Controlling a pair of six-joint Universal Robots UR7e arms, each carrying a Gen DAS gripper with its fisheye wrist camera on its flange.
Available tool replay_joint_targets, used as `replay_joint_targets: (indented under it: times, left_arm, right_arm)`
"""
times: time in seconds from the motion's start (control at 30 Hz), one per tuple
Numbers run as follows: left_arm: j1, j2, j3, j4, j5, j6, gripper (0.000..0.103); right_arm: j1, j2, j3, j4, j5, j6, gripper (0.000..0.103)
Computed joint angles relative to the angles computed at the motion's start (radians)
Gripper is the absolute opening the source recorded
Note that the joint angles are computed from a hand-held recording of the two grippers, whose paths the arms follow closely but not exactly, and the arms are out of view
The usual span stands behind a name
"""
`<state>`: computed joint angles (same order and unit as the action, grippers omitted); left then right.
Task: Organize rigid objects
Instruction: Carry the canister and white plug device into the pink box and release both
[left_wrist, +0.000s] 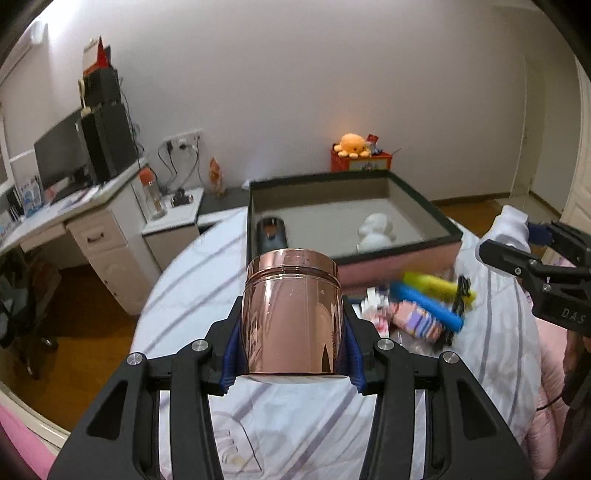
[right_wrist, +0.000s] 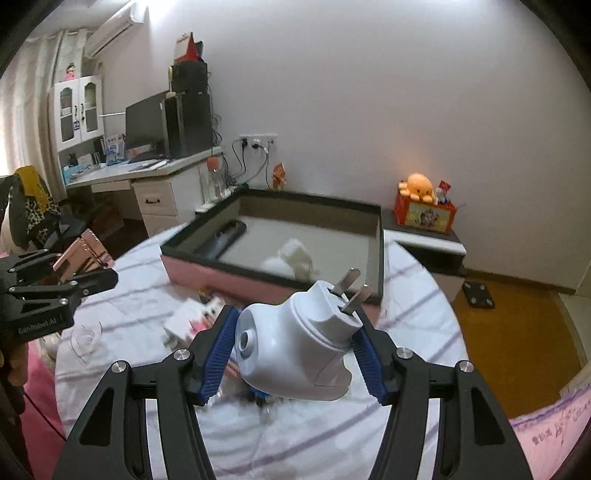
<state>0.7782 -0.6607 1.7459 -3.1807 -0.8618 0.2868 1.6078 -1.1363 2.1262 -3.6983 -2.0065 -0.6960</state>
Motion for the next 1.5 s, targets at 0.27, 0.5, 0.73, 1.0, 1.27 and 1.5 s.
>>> replay_joint_targets:
  times: [0.27, 0.5, 0.73, 1.0, 1.27, 1.5]
  left_arm:
    - [-0.012, 0.060, -0.123, -0.006, -0.019, 0.071, 0.047]
    - [-0.001, 0.147, -0.288, 0.063, -0.048, 0.105, 0.047]
    - [0.045, 0.245, -0.465, 0.241, -0.115, 0.068, 0.047]
    - [0.089, 0.349, -0.602, 0.400, -0.113, 0.011, 0.047]
    - [0.095, 0.348, -0.582, 0.399, -0.089, -0.011, 0.057]
    - [0.064, 0.270, -0.421, 0.189, -0.073, 0.035, 0.095]
  right_arm:
    - [0.020, 0.029, -0.094, -0.007, 0.027, -0.069, 0.062]
    - [-0.001, 0.061, -0.193, 0.051, 0.057, -0.079, 0.062]
    - [-0.041, 0.107, -0.299, 0.125, 0.052, -0.071, 0.062]
    - [-0.096, 0.159, -0.371, 0.232, 0.010, -0.046, 0.062]
    - [-0.118, 0.165, -0.377, 0.260, 0.018, -0.029, 0.063]
    - [-0.100, 0.139, -0.322, 0.168, 0.034, -0.026, 0.082]
